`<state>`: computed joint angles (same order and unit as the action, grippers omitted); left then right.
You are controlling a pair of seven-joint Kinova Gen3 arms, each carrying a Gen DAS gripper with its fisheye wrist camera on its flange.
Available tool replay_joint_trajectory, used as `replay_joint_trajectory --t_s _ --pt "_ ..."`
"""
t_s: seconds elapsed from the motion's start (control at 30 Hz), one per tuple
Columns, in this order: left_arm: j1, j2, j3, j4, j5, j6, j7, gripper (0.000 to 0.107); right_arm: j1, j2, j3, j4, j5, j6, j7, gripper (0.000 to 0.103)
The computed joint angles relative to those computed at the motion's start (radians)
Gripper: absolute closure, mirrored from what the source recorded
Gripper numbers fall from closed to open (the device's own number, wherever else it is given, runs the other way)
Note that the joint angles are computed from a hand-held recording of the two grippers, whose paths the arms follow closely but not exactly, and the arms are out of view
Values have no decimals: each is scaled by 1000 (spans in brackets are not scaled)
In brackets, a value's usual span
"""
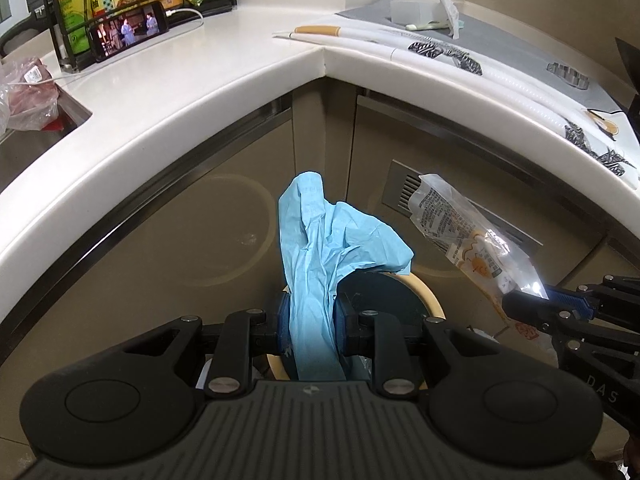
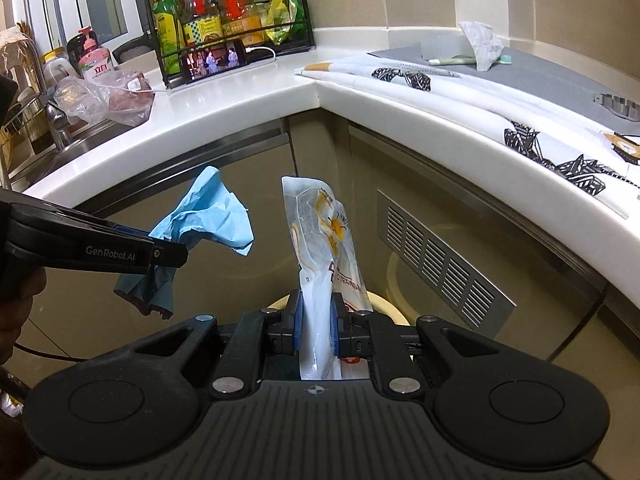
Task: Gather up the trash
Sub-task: 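Carry the blue glove and clear wrapper down over the trash bin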
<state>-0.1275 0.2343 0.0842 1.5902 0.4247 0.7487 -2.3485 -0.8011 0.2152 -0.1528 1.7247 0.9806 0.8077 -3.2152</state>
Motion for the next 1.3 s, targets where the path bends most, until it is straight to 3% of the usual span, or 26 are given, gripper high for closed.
replay_joint_trajectory --t_s 0.67,1.3 --pt "74 127 12 -64 -151 -19 139 83 72 67 64 -28 -178 -120 128 88" --pt "161 266 2 -132 -311 -2 259 82 101 213 133 -148 -395 -117 363 88"
